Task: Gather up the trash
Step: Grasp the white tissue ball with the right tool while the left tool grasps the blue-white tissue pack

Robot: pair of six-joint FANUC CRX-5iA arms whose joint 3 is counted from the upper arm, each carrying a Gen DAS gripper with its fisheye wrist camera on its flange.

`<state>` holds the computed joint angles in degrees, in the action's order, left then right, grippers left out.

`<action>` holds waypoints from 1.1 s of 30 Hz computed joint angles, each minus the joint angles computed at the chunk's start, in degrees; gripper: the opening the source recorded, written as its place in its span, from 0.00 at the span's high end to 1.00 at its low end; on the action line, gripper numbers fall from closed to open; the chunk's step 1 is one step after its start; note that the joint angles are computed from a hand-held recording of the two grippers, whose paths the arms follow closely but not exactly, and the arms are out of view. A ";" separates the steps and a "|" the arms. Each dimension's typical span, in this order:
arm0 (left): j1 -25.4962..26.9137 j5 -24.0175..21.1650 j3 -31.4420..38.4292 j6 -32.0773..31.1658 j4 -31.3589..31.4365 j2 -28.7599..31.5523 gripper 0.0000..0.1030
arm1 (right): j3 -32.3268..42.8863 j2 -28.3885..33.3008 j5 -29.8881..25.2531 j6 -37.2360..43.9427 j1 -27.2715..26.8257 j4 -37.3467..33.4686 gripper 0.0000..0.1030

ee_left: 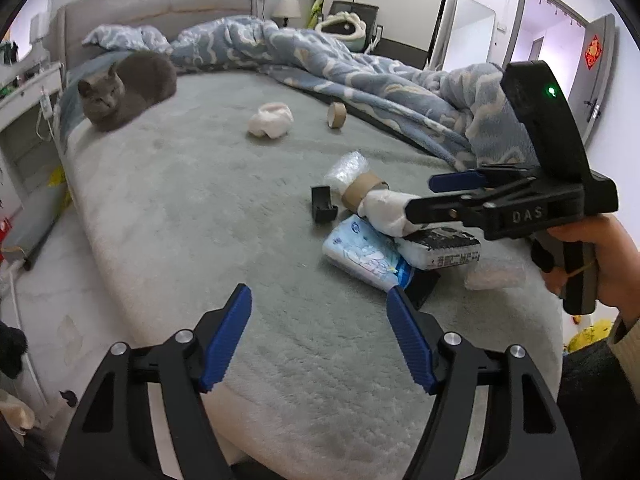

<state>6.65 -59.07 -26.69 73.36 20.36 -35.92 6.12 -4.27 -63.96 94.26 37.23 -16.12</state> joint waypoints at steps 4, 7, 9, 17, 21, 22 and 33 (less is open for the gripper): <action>0.83 -0.01 -1.17 -0.24 4.60 2.05 0.30 | 1.47 2.11 -1.32 -0.01 -1.10 -1.58 0.31; 1.64 0.12 -2.54 -0.03 8.74 3.42 0.30 | 1.58 2.67 -1.77 -0.93 -0.60 0.06 0.42; 1.94 -0.13 -3.19 0.83 10.92 4.81 0.29 | 2.01 2.78 -2.20 -0.06 -1.19 -1.15 0.53; 1.93 0.66 -5.21 2.28 17.65 7.15 0.29 | 1.24 0.88 -1.14 3.73 -1.78 -2.64 0.68; -0.10 2.24 -4.18 4.77 16.68 8.95 0.29 | 0.97 -0.87 0.12 7.26 -3.36 -5.81 0.68; -0.43 2.59 -4.14 5.09 16.81 9.32 0.29 | 1.00 -1.26 0.47 8.09 -4.00 -6.79 0.68; -0.47 4.62 -5.63 8.47 21.59 12.09 0.54 | 1.24 -1.80 -0.20 11.04 -9.20 -10.87 0.68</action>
<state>6.18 -54.45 -32.32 81.83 41.95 -23.82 7.36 -6.07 -64.16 105.30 28.03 -26.99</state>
